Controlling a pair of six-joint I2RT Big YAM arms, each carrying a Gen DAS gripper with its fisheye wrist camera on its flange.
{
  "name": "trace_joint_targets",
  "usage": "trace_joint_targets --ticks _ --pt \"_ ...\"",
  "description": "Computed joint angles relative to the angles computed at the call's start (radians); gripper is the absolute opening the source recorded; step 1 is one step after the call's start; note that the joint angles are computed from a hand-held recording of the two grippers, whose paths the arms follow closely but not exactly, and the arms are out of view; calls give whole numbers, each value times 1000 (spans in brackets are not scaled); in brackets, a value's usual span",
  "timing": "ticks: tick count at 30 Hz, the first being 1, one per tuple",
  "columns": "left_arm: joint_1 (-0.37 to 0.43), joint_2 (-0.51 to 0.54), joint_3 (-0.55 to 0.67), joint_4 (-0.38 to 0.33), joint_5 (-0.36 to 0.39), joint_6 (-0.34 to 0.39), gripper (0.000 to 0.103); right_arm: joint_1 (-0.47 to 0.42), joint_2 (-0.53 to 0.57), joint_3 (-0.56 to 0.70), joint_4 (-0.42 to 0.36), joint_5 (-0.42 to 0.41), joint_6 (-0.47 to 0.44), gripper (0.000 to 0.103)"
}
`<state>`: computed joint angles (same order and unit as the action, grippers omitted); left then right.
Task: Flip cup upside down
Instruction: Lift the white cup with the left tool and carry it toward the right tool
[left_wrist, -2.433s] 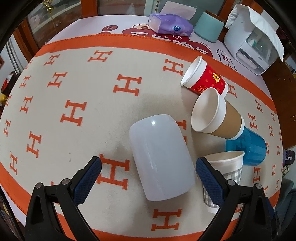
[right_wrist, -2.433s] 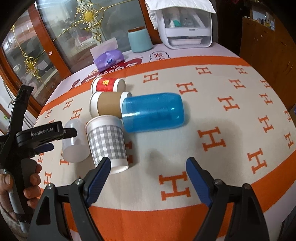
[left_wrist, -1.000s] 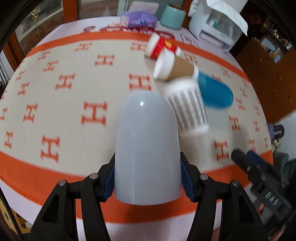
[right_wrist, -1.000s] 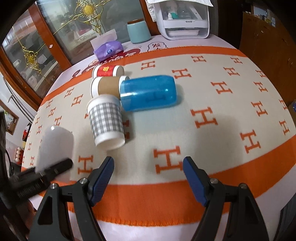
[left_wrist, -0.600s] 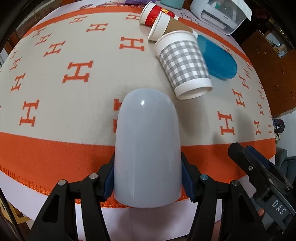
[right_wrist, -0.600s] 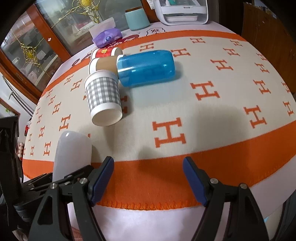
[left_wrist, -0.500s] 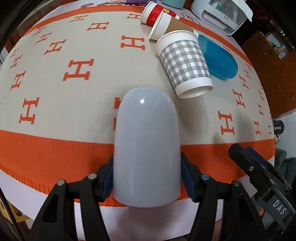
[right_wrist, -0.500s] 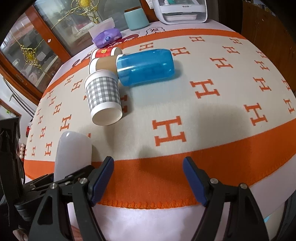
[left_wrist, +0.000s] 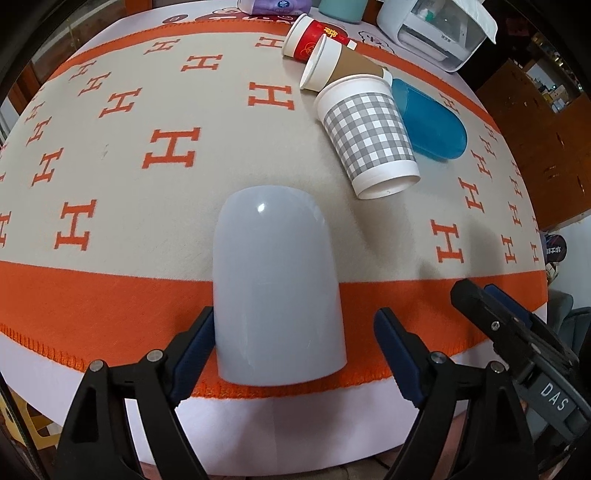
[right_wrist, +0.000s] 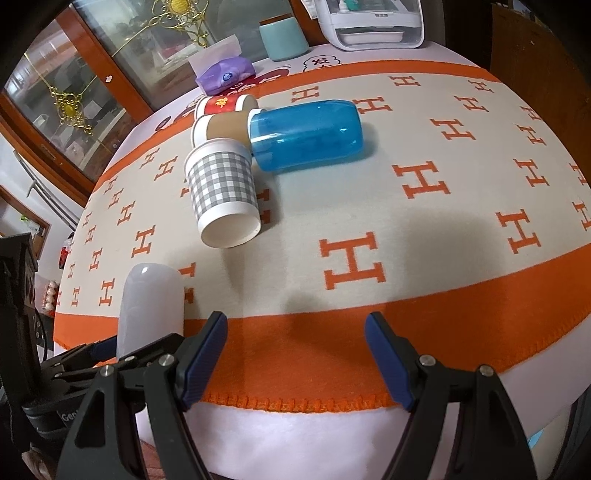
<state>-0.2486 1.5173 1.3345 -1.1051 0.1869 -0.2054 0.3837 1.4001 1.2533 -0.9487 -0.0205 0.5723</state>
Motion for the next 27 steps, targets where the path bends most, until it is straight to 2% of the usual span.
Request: trace_joint_targets --ticks 16,27 --pt "66 -80 -28 -33 10 76 84 17 -1 13 15 -82 -17 77" --pt "95 -135 -22 -7 -33 122 84 29 29 82 -7 -149 -38 77"
